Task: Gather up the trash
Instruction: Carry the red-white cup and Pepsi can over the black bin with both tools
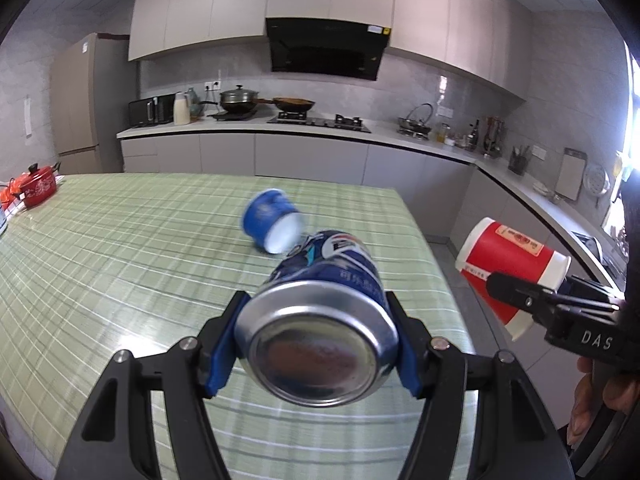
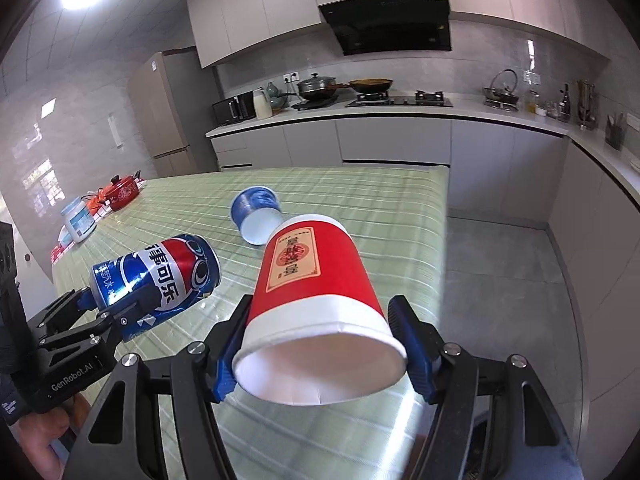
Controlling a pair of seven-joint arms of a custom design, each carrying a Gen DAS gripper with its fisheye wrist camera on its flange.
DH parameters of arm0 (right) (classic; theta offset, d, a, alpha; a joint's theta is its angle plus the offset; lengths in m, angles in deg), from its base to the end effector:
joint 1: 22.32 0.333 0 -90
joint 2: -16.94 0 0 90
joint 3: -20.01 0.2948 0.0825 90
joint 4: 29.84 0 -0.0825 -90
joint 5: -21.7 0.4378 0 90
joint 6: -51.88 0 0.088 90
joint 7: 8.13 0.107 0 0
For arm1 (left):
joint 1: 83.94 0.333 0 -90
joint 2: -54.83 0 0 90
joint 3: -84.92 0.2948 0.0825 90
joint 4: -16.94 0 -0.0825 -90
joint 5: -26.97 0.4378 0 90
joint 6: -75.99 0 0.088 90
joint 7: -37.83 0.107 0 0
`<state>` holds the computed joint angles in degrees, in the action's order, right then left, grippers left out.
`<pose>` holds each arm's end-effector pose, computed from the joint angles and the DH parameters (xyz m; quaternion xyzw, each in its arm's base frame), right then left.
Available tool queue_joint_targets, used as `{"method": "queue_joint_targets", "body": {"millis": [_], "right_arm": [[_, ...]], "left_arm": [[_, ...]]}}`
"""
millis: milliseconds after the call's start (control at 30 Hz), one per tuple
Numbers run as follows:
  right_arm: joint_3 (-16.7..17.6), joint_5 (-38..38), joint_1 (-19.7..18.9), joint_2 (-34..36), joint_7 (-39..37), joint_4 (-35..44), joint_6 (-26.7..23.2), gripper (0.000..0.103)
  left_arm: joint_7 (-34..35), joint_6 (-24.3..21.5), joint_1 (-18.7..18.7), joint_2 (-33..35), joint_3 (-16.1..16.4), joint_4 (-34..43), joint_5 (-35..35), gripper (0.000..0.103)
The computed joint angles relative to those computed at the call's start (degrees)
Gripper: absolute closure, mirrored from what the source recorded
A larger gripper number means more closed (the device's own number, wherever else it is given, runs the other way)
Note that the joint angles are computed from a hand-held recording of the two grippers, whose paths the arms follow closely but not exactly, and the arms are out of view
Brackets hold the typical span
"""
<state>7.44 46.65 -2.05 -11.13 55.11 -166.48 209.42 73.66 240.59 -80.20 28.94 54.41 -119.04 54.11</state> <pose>0.5147 0.0423 0.5552 -0.7083 0.5510 -0.1968 0.3950 0.4577 -0.2824 0.5249 -0.6277 0.6198 -0.3710 0.2900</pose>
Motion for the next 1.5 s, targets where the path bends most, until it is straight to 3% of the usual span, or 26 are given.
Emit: {"method": "queue_joint_targets", "body": {"millis": [400,800,1067,1500], "right_arm": [[-3.57,-5.77,-7.07,-12.31,0.05,-8.05,-4.11,0.034],[-8.17,-10.0,-14.7,-17.93,-1.25,-11.17,-8.56,0.034],[-11.21,-10.72,-19.79,-18.23,-4.63,-11.47,-11.2,0.034],[-14.11,-7.43,-23.79,-15.17,-11.79,-11.74,-13.79,0.034]], "left_arm": [[-4.41,-2.43,-3.71,3.18,-4.2,4.89,3.79,0.037],[-11.19,-5.57,-10.46,14.4,-4.94,14.23,14.21,0.037],[-14.4,-8.27,-17.11,22.37,-3.5,20.14,19.52,0.037],[-17.94,-12.48,-28.45,29.5,2.97,24.34,22.31,0.037]]}}
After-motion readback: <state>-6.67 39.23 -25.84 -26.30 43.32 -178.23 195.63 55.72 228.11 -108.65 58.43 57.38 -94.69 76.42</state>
